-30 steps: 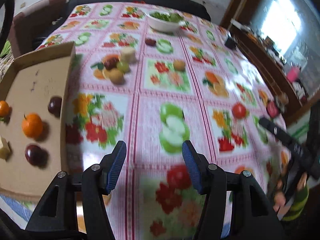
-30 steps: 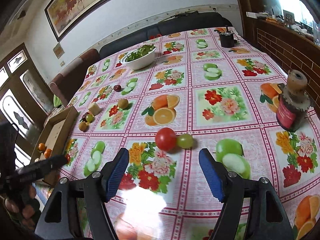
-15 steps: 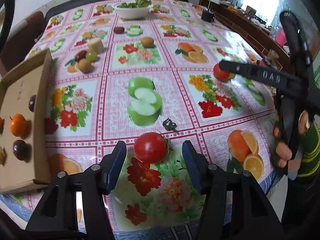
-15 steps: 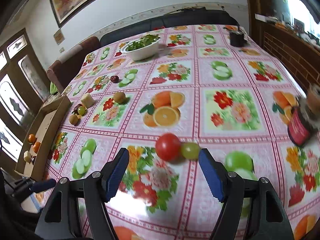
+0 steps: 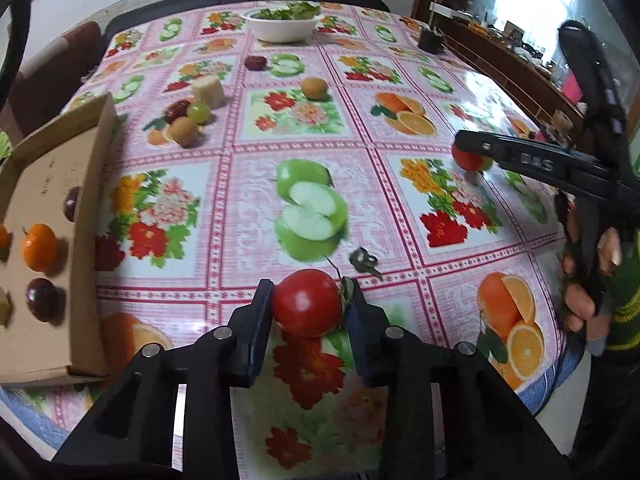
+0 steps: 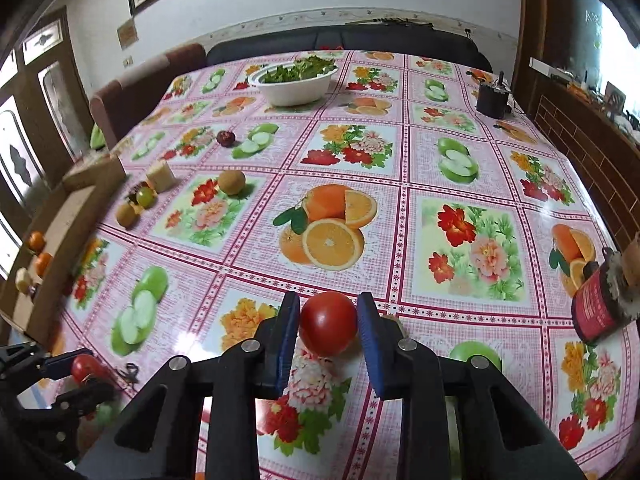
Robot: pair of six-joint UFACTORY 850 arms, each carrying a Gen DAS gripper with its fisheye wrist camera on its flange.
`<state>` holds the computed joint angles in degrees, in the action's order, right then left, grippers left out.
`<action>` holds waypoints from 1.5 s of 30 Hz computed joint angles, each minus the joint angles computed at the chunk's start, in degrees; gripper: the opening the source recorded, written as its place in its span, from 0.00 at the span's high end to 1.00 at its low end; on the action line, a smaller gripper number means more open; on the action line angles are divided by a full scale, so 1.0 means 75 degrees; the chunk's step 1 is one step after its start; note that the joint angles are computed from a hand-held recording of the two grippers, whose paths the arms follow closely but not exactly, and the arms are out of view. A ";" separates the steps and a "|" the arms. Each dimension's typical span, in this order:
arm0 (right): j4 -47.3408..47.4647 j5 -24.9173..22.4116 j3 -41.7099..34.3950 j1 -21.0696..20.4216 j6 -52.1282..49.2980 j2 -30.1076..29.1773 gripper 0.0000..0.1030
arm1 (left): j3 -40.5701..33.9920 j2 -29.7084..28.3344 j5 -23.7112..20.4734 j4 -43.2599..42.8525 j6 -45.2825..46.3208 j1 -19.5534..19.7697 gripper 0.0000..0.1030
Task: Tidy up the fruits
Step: 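Carry the tomatoes into the box with both tools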
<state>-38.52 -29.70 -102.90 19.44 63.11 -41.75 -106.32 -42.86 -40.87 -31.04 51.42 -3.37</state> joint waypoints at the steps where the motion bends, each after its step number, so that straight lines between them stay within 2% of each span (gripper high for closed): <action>1: -0.0048 0.0113 0.0096 0.0000 0.0124 0.0079 0.70 | -0.0041 0.0000 -0.0019 -0.0061 0.0020 0.0021 0.68; 6: -0.0062 0.0738 0.0347 0.0039 0.0403 0.0372 0.70 | -0.0317 -0.0036 0.0087 -0.0215 -0.0066 0.0111 0.68; 8: 0.0620 0.1230 0.0365 -0.0006 -0.0062 0.0427 0.70 | -0.0486 -0.0085 0.0129 -0.0247 -0.0134 0.0165 0.68; 13: 0.2871 0.1707 -0.0055 -0.0010 -0.2077 0.0176 0.71 | -0.1000 -0.0310 0.0165 -0.0153 -0.0563 0.0325 0.68; 20: 0.4192 0.1418 -0.1033 0.0201 -0.3562 -0.0416 0.71 | -0.1462 -0.0488 0.0530 0.0194 -0.1131 0.0522 0.68; 31: 0.5077 0.0790 -0.2484 0.0401 -0.4750 -0.1259 0.71 | -0.1936 -0.0726 0.0861 0.0767 -0.2005 0.0782 0.68; 40: 0.5417 0.0129 -0.3920 0.0553 -0.5360 -0.2050 0.71 | -0.2543 -0.1071 0.0771 0.0945 -0.2504 0.0993 0.68; 45: 0.5604 -0.0586 -0.5445 0.0633 -0.5662 -0.2889 0.71 | -0.3185 -0.1431 0.0573 0.1063 -0.2900 0.1179 0.68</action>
